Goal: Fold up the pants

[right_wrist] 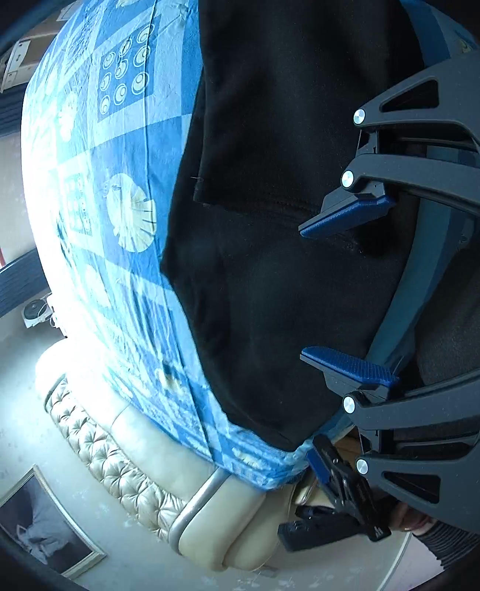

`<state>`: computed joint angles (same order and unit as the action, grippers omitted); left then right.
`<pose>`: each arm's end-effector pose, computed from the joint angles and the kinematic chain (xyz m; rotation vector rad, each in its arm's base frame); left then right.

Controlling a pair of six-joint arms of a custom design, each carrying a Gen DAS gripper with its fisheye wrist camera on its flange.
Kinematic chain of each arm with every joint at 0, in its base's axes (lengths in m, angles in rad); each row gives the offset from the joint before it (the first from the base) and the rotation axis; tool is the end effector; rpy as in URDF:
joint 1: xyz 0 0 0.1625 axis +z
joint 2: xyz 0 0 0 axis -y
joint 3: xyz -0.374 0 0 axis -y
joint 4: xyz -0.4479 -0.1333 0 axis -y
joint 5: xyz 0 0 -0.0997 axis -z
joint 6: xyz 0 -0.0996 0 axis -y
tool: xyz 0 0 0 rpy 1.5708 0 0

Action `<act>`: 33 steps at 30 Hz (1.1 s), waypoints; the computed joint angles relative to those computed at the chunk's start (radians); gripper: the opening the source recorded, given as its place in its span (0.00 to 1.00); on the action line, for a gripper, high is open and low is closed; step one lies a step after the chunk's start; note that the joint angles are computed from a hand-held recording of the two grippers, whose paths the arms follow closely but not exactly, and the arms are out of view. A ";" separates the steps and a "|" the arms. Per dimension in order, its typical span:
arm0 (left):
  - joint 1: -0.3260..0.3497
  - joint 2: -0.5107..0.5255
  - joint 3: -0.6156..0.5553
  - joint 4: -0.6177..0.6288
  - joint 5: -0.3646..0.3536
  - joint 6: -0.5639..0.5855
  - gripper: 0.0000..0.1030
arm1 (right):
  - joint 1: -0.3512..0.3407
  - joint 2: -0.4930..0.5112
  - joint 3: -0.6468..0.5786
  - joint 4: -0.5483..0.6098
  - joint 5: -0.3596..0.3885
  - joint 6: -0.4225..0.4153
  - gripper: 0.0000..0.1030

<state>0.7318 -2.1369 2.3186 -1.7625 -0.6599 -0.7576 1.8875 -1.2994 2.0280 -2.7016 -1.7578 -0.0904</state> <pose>-0.1115 -0.3851 0.3372 0.0910 2.3777 -0.8429 0.2849 -0.5007 0.1736 0.5389 -2.8888 0.6262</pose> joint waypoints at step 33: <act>0.008 0.009 0.006 -0.028 -0.054 0.022 0.97 | -0.495 -0.272 0.121 -0.021 0.325 0.253 0.40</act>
<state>0.7396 -2.1278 2.3242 -1.7905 -0.7136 -0.7359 1.3928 -1.5711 2.1492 -2.7223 -1.4331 0.1626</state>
